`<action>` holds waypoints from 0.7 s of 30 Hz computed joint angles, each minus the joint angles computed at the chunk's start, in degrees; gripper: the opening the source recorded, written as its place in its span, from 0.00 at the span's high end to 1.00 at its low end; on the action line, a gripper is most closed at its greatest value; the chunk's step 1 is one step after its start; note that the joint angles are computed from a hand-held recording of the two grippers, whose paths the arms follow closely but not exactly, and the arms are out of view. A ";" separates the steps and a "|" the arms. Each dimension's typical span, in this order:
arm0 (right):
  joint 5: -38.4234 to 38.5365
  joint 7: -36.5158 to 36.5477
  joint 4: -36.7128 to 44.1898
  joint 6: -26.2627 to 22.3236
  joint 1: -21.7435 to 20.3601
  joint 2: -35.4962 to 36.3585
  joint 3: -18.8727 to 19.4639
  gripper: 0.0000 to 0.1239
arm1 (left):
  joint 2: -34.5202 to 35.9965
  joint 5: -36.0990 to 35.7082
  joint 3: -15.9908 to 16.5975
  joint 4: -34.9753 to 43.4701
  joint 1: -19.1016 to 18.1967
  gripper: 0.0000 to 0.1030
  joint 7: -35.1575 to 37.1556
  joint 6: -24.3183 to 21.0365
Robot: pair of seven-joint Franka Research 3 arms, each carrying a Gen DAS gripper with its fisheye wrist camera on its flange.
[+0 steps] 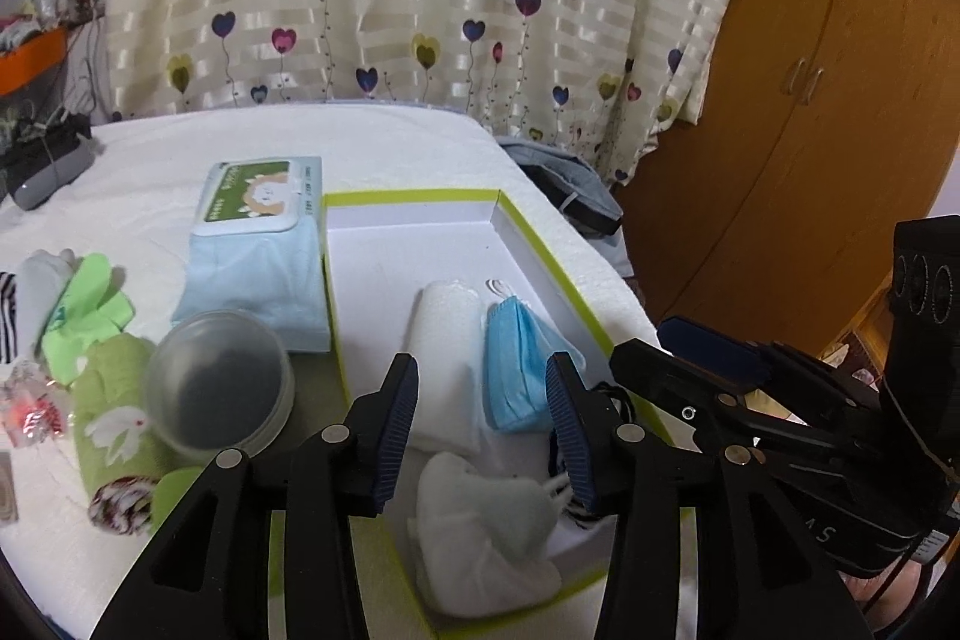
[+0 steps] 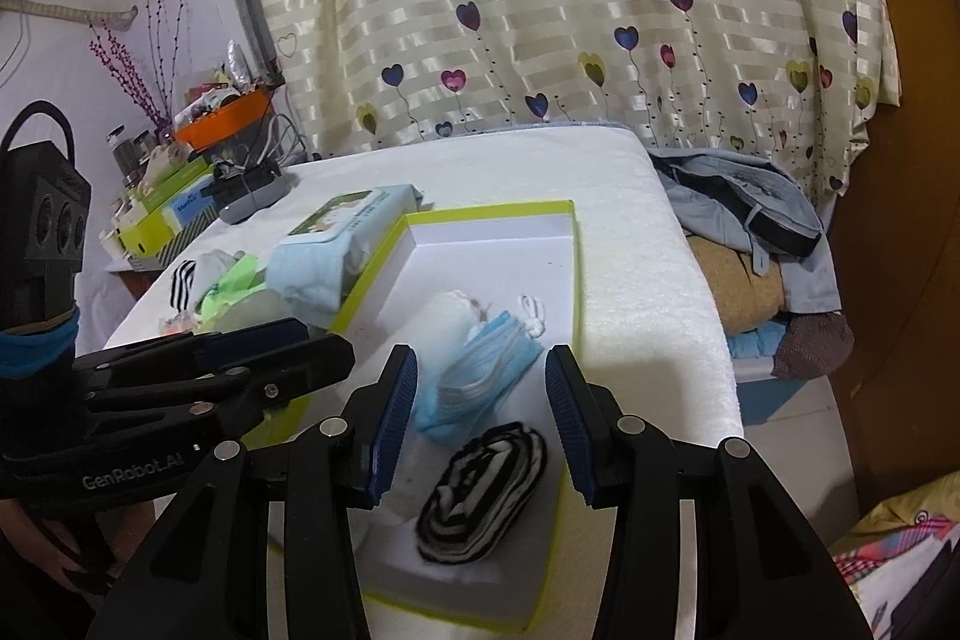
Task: Organize soft objects
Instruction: 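Open the right gripper to drop the blue mask while the left releases the foam roll, then move both tools back toward the remaining soft items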
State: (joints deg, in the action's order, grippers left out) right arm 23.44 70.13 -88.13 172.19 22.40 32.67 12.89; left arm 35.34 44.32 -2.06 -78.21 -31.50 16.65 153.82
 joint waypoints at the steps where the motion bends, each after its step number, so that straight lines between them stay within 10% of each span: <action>1: 0.12 -0.23 -0.77 0.37 -0.04 -0.58 0.24 0.63 | -0.62 0.55 0.38 -0.84 -0.29 0.58 -0.75 0.35; 21: 1.54 -5.66 -11.54 5.58 0.13 -7.89 4.90 0.57 | -16.59 22.40 -2.45 -21.85 1.14 0.58 -25.57 0.23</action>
State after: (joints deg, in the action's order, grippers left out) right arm 24.98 64.47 -99.67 177.77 22.53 24.78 17.79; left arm 18.74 66.72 -4.51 -100.06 -30.35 -8.92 154.05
